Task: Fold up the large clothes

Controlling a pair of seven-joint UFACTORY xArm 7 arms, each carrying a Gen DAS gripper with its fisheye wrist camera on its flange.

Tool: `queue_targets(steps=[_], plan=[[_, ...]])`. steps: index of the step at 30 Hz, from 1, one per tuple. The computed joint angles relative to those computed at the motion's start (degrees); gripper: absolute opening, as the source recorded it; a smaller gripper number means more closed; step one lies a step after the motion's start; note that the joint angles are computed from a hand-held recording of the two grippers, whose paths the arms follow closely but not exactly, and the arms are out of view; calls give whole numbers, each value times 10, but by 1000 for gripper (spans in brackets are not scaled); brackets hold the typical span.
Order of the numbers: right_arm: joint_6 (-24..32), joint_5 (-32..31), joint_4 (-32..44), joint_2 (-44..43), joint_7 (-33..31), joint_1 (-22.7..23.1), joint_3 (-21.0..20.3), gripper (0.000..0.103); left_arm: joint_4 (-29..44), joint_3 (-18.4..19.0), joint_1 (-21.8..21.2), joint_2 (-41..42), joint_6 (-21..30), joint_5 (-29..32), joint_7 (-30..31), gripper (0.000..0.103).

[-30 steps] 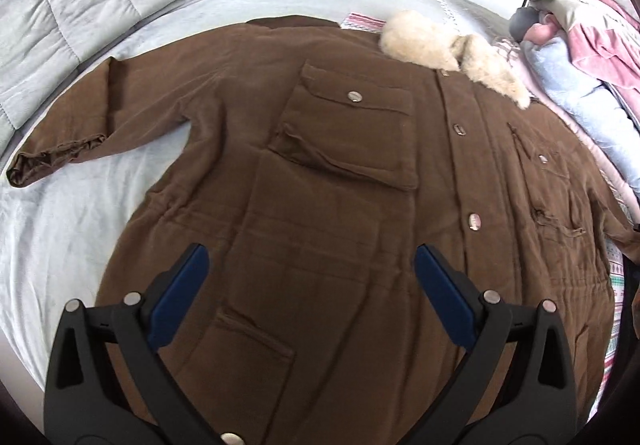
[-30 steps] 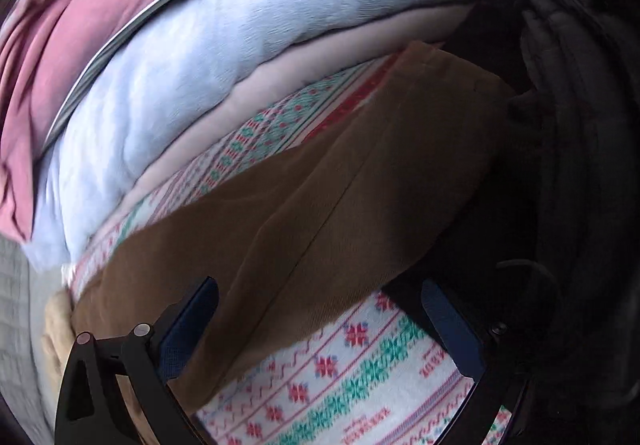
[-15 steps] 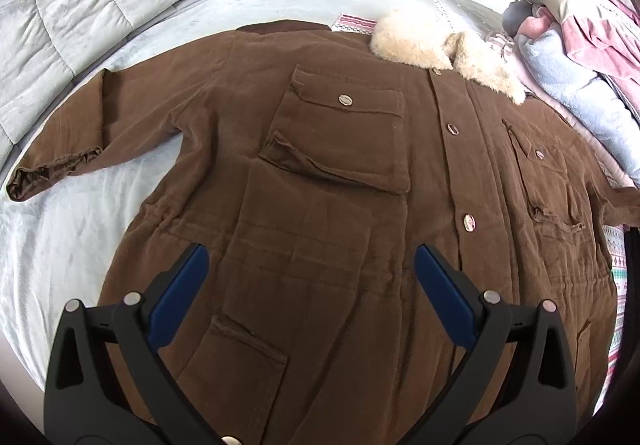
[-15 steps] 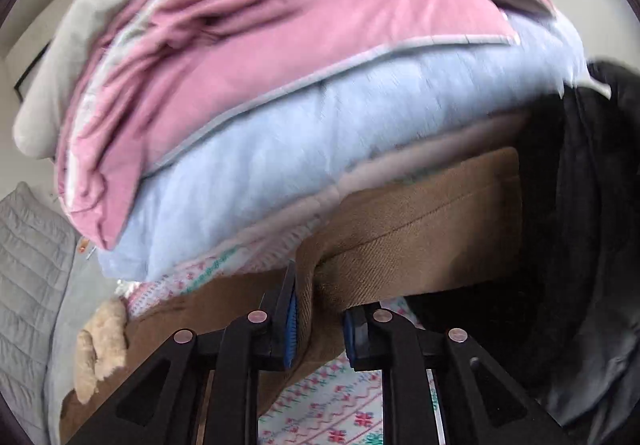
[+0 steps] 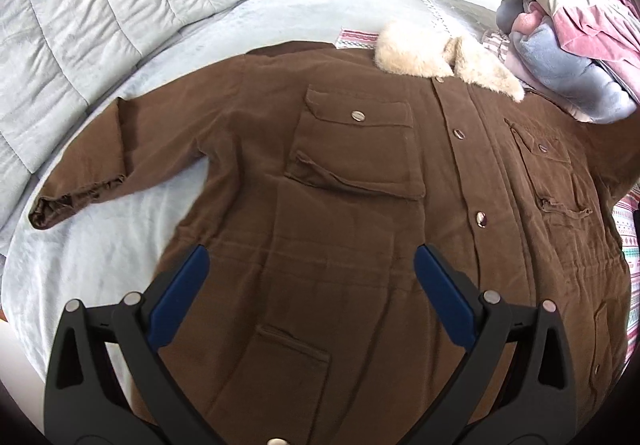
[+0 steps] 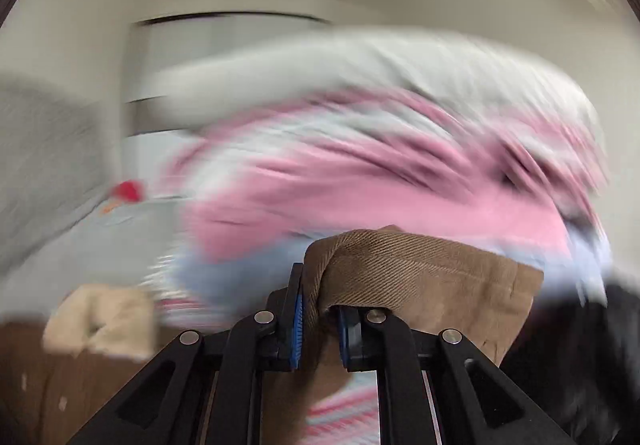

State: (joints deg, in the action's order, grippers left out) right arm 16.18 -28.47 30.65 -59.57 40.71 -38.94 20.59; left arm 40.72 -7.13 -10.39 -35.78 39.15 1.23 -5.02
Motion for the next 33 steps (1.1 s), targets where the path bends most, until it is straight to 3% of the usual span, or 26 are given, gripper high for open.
queue_targets(steps=[3, 6, 8, 10, 11, 12, 14, 15, 17, 20, 23, 25, 27, 28, 30, 33], plan=[[-5, -32, 56, 86, -80, 82, 81, 13, 8, 8, 0, 9, 11, -7, 3, 102], [67, -57, 99, 230, -164, 168, 158, 14, 17, 23, 1, 17, 24, -22, 8, 102], [135, -100, 111, 313, -209, 191, 214, 15, 20, 27, 8, 19, 27, -26, 6, 102], [156, -169, 99, 331, -173, 162, 270, 18, 23, 37, 13, 19, 32, -34, 8, 102], [143, -180, 86, 317, -155, 161, 271, 19, 24, 42, 15, 18, 33, -39, 11, 102], [140, -168, 79, 309, -143, 178, 249, 20, 23, 45, 16, 17, 34, -43, 14, 102], [154, -84, 76, 313, -168, 260, 148, 29, 23, 47, 20, 18, 32, -46, 18, 102], [158, -60, 83, 322, -182, 278, 117, 39, 24, 46, 24, 19, 34, -46, 17, 102], [168, -27, 94, 329, -202, 312, 69, 46, 29, 51, 25, 26, 40, -54, 18, 102], [163, 27, 90, 329, -229, 367, -1, 53, 35, 64, 16, 29, 55, -85, 27, 102], [158, 124, 60, 294, -299, 450, -105, 58, 34, 60, 17, 25, 57, -89, 33, 102], [147, 150, 43, 273, -314, 445, -140, 60, 32, 57, 21, 21, 54, -86, 34, 102], [168, 112, 46, 275, -279, 392, -124, 61, 31, 56, 21, 20, 51, -89, 32, 102], [178, 115, 46, 272, -292, 394, -126, 61, 32, 56, 21, 21, 52, -92, 31, 102], [179, 158, 49, 271, -354, 424, -171, 61, 36, 59, 15, 26, 62, -101, 33, 102], [163, 235, 58, 255, -387, 431, -223, 61, 35, 56, 11, 26, 61, -104, 38, 102]])
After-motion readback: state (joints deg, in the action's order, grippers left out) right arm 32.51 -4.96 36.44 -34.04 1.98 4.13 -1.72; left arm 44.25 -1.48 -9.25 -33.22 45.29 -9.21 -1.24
